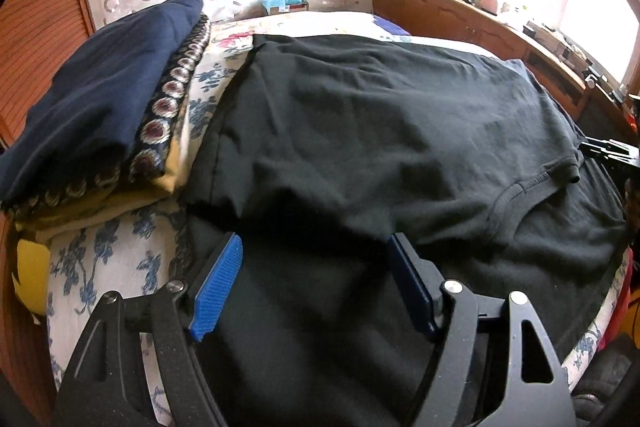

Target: Fold small clothes

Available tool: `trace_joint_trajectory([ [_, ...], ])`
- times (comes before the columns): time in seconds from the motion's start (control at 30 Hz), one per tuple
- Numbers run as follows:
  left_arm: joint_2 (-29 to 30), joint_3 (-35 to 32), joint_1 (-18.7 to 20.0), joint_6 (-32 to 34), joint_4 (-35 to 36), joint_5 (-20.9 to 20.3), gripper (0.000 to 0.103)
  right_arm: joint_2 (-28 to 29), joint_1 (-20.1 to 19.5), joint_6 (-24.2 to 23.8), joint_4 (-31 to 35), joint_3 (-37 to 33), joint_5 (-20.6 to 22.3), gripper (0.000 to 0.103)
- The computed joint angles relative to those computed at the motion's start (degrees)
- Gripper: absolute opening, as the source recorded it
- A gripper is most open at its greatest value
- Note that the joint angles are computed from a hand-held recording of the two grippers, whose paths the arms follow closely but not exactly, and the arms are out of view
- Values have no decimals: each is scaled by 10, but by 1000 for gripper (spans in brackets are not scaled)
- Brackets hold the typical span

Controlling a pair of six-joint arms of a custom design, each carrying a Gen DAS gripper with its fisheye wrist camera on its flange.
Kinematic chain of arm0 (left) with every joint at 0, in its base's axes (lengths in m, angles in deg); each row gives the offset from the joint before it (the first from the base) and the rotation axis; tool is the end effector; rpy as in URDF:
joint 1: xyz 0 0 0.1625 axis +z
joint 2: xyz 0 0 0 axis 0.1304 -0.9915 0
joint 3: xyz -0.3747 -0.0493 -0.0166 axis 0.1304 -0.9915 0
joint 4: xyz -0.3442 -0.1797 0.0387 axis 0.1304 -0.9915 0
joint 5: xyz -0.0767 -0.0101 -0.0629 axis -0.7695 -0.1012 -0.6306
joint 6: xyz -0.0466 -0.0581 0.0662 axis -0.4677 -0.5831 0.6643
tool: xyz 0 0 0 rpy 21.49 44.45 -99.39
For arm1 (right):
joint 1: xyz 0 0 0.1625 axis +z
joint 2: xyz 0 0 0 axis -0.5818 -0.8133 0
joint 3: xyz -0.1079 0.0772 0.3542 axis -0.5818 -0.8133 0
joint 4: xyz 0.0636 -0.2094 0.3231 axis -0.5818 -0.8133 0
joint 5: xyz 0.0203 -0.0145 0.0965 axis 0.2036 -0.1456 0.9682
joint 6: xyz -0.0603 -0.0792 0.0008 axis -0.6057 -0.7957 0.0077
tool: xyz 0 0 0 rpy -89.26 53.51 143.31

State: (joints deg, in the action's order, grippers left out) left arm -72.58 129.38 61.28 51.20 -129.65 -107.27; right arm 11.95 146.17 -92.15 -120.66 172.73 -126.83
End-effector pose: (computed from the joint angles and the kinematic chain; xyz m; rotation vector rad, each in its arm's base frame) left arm 0.0102 -0.5247 0.2276 0.4559 2.3198 -0.7663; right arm 0.2341 -0.4206 0.1509 0.6080 -2.2667 0.8325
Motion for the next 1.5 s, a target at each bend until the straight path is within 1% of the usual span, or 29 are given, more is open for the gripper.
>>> trace_joint_trajectory([
  [0.03, -3, 2, 0, -2, -2, -1, 75, 12, -1, -1, -7, -7, 3, 45],
  [0.1, -8, 5, 3, -9, -3, -5, 75, 9, -5, -4, -14, -2, 9, 45],
  [0.13, -9, 5, 4, -12, -3, -6, 75, 26, -6, -7, -27, -8, 9, 45],
  [0.17, -10, 5, 4, -14, -4, -7, 75, 30, -6, -11, -32, -9, 7, 45],
  [0.23, -10, 4, 6, -17, -7, -12, 75, 37, -4, -11, -36, -13, 3, 45],
  [0.27, -8, 1, 7, -16, -8, -16, 75, 56, -3, -9, -38, -30, 3, 45],
  [0.33, -3, -10, 11, -17, -1, -24, 75, 65, -2, -7, -39, -37, 5, 45],
  [0.4, 5, -23, 15, -19, 2, -26, 75, 68, -2, -7, -42, -39, 4, 45],
  [0.5, 19, -39, 18, -23, 0, -18, 74, 68, -2, -8, -43, -38, 5, 45],
  [0.63, 22, -55, 25, -43, 6, -37, 72, 68, -2, -10, -45, -37, 5, 45],
  [0.7, 25, -62, 27, -48, 3, -39, 68, 67, -2, -10, -44, -37, 5, 45],
  [0.73, 26, -63, 27, -51, 2, -39, 62, 67, -3, -10, -43, -37, 5, 45],
  [0.77, 28, -65, 27, -53, 2, -37, 52, 68, -3, -10, -44, -37, 5, 45],
  [0.8, 30, -67, 26, -53, 1, -31, 47, 68, -3, -10, -44, -37, 5, 45],
  [0.87, 35, -69, 25, -49, -6, -20, 28, 68, -3, -11, -46, -37, 5, 45],
  [0.9, 37, -68, 25, -46, -12, -14, 23, 67, -4, -11, -45, -37, 6, 45],
  [0.93, 38, -68, 24, -43, -16, -9, 13, 67, -4, -10, -46, -37, 6, 45],
  [0.97, 39, -66, 23, -39, -22, -5, 7, 68, -4, -10, -47, -37, 6, 42],
  [1.0, 38, -62, 23, -33, -30, -7, 6, 68, -3, -11, -47, -37, 6, 37],
  [1.03, 36, -58, 21, -27, -39, -7, 5, 68, -3, -14, -48, -37, 10, 21],
  [1.07, 35, -52, 18, -17, -53, -5, 4, 70, -3, -15, -53, -37, 10, 15],
  [1.13, 30, -40, 9, -1, -78, 0, 4, 72, -1, -22, -53, -39, 10, 10],
  [1.27, 10, -15, -11, 20, -128, -2, 4, 63, 6, -37, -84, -31, 28, 9],
  [1.4, -14, 5, -29, 24, -140, -5, 4, 36, 19, -43, -113, -17, 48, 9],
  [1.5, -27, 16, -37, 27, -144, -7, 4, 12, 28, -49, -108, -6, 59, 8],
])
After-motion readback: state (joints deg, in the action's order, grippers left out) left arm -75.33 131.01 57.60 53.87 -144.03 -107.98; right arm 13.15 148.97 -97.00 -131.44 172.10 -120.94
